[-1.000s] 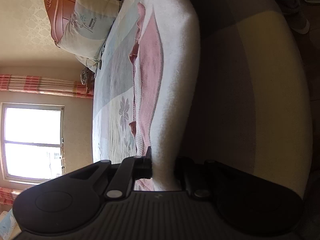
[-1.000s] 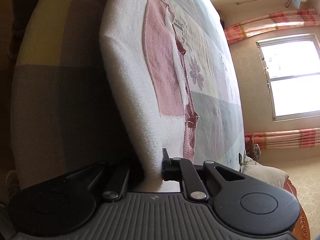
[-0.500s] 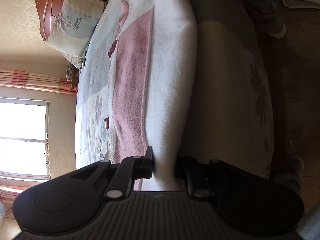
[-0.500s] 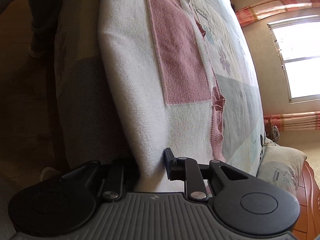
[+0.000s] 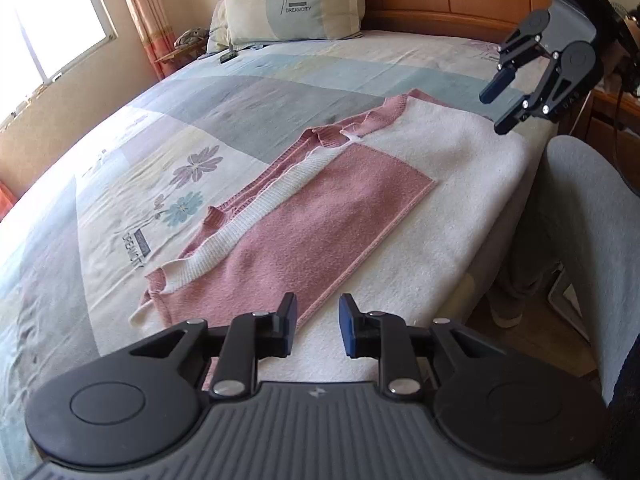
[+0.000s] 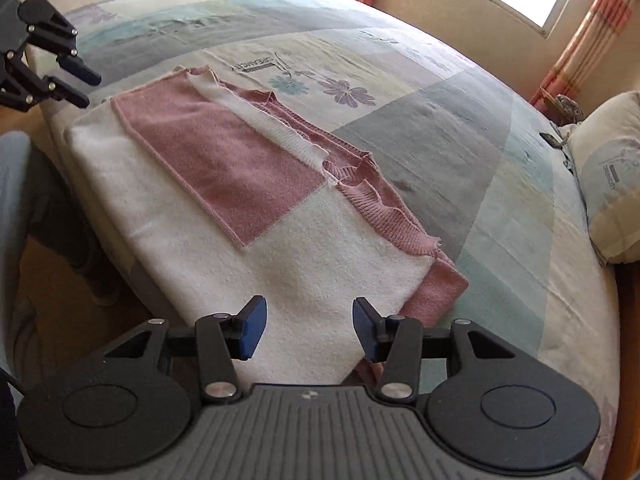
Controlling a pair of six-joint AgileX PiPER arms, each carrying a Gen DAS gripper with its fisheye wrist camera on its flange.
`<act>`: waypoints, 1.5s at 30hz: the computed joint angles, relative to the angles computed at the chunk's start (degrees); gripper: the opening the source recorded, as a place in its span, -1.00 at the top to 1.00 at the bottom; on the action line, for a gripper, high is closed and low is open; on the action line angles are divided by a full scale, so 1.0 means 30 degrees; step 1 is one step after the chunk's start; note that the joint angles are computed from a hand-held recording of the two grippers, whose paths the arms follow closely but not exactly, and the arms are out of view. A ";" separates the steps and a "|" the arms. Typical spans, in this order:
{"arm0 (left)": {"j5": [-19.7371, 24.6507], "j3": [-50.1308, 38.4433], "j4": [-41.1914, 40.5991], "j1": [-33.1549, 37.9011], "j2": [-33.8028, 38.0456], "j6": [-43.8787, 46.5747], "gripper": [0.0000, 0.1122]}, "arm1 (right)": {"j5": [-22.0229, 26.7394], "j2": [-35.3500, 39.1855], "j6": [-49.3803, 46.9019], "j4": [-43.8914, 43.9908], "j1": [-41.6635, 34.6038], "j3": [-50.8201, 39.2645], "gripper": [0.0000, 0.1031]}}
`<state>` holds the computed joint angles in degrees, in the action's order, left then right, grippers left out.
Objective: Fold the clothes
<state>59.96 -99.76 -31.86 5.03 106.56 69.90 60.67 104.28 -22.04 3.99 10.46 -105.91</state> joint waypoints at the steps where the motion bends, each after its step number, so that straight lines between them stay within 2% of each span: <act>1: -0.0168 0.0500 0.0149 -0.0116 0.0141 -0.0421 0.58 | -0.0300 0.0260 0.0665 0.0163 0.0036 0.0269 -0.04; 4: -0.0734 0.2883 0.1190 -0.0137 -0.0018 -0.2130 0.56 | -0.1771 0.0039 0.2512 -0.1012 0.0619 0.2684 -0.04; 6: -0.1073 0.4430 0.0417 0.0505 -0.0738 -0.2077 0.44 | -0.2863 -0.0500 0.3618 -0.1896 0.0737 0.4732 -0.04; 8: -0.0263 0.4101 0.0524 0.0947 -0.1128 -0.2609 0.37 | -0.3992 -0.1517 0.4062 -0.1838 0.0542 0.6523 -0.06; 10: -0.0834 0.4179 -0.0162 0.1400 -0.1788 -0.2387 0.29 | -0.4938 -0.2746 0.4568 -0.1674 0.0459 0.7786 -0.07; 12: -0.0850 0.3704 -0.0651 0.1863 -0.1727 -0.3128 0.04 | -0.6031 -0.3815 0.5425 -0.1771 0.0488 0.8724 -0.17; 14: -0.0707 0.3029 -0.0084 0.1944 -0.1085 -0.4922 0.03 | -0.7282 -0.4277 0.5899 -0.1230 0.0325 0.9255 -0.30; 16: -0.0597 0.2623 0.0650 0.1992 -0.0531 -0.6514 0.03 | -0.8142 -0.4227 0.6344 -0.0679 0.0116 0.9451 -0.34; 18: -0.0658 0.2890 0.1750 0.1970 -0.0186 -0.7658 0.03 | -0.8409 -0.3737 0.7810 -0.1121 0.0135 0.9437 -0.36; 20: -0.0489 0.3174 0.1367 0.2406 -0.0372 -0.7258 0.02 | -0.8433 -0.3200 0.8727 -0.1587 0.0187 0.9564 -0.43; 25: -0.0050 0.1060 0.1039 0.2473 -0.0384 -0.7770 -0.05 | -0.9302 -0.3397 0.8631 -0.1513 0.0050 1.0442 -0.45; 27: 0.0100 -0.0454 0.0550 0.2081 0.0267 -0.8066 -0.13 | -0.9696 -0.3405 0.8744 -0.1654 0.0001 0.9924 -0.54; 28: 0.0127 -0.1187 0.0315 0.1813 0.0698 -0.8254 -0.15 | -0.9910 -0.3311 0.8957 -0.1896 0.0001 0.9577 -0.67; 29: 0.0021 -0.1756 0.0080 0.1484 0.1097 -0.8416 -0.18 | -1.0123 -0.3208 0.9177 -0.2147 0.0000 0.9222 -0.73; 33: -0.1231 -0.2433 -0.0909 0.0282 0.2411 -0.8846 -0.20 | -1.0584 -0.1850 1.0694 -0.2331 -0.0327 0.7572 -0.73; 36: -0.1271 -0.2569 -0.1721 -0.0037 0.3500 -0.9102 -0.30 | -1.0635 -0.0669 1.1642 -0.1650 -0.0758 0.7015 -0.73; 38: -0.1817 -0.2269 -0.1165 -0.0171 0.3939 -0.9964 -0.30 | -1.0349 0.0017 1.3769 -0.3131 -0.0757 0.7024 -0.73; 40: -0.2571 -0.1528 -0.1725 0.0041 0.3904 -0.9719 -0.32 | -1.0477 0.0237 1.5020 -0.3860 -0.0903 0.7554 -0.75; 42: -0.1809 -0.2593 -0.0751 -0.0082 0.4108 -1.0866 -0.32 | -1.1707 -0.0539 1.5430 -0.3719 -0.1146 0.8769 -0.74; 45: -0.1047 -0.4137 -0.1259 -0.0379 0.4426 -1.0926 -0.35 | -1.1673 -0.1358 1.7106 -0.5701 -0.0873 0.8680 -0.74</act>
<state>56.82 -112.17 -35.64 3.89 119.84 37.12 25.65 100.21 29.28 -13.11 7.84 -79.87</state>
